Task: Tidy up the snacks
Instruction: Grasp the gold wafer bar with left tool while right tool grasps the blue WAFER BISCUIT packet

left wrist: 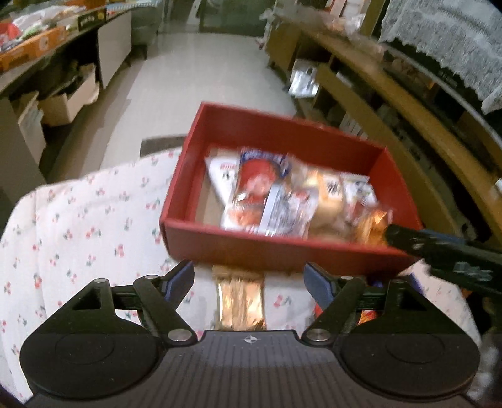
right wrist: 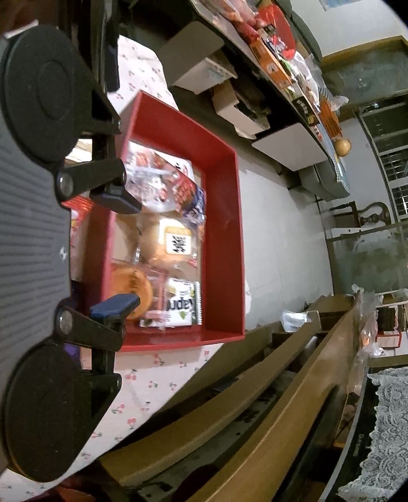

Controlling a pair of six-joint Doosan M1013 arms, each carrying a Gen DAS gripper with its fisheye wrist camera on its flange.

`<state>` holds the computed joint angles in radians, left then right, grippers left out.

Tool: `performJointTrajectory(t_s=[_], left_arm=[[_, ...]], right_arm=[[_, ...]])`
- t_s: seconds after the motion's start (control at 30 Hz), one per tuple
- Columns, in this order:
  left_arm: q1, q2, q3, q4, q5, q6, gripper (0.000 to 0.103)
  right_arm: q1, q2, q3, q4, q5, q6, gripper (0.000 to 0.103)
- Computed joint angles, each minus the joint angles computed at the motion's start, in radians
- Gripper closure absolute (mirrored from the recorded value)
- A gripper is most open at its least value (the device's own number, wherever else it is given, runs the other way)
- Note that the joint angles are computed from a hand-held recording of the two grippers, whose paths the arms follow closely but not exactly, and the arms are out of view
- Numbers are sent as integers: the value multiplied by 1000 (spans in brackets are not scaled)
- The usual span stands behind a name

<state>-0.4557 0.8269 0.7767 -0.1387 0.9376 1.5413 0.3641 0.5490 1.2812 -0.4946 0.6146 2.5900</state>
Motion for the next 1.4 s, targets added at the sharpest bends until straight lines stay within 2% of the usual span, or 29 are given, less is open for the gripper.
performJointTrajectory(t_s=[0.2, 0.37, 0.5, 0.57, 0.77, 0.83, 1.03, 1.2, 1.33, 1.4], left_arm=[[-9, 47, -45, 47, 80, -20, 23], [-10, 83, -92, 79, 131, -67, 22], [-16, 82, -84, 103, 120, -65, 21], [-21, 70, -59, 125, 100, -63, 24], [-19, 54, -39, 104, 104, -29, 52], [-18, 51, -36, 91, 111, -20, 53], [-20, 40, -18, 64, 112, 19, 55], [-19, 41, -20, 58, 119, 29, 55], [-14, 37, -16, 48, 124, 35, 55], [-12, 37, -16, 39, 127, 43, 55]], right_arm=[[-7, -25, 38, 59, 7, -50, 41], [-24, -27, 55, 103, 64, -76, 40], [-37, -24, 61, 143, 103, -89, 40], [-43, -22, 64, 151, 112, -84, 36], [-64, -11, 61, 221, 119, -95, 32], [-69, -7, 58, 239, 120, -93, 24], [-86, 12, 45, 335, 123, -149, 20], [-73, 9, 42, 343, 128, -176, 20], [-55, -23, 83, 447, 86, -251, 20], [-53, -47, 118, 572, 54, -340, 20]])
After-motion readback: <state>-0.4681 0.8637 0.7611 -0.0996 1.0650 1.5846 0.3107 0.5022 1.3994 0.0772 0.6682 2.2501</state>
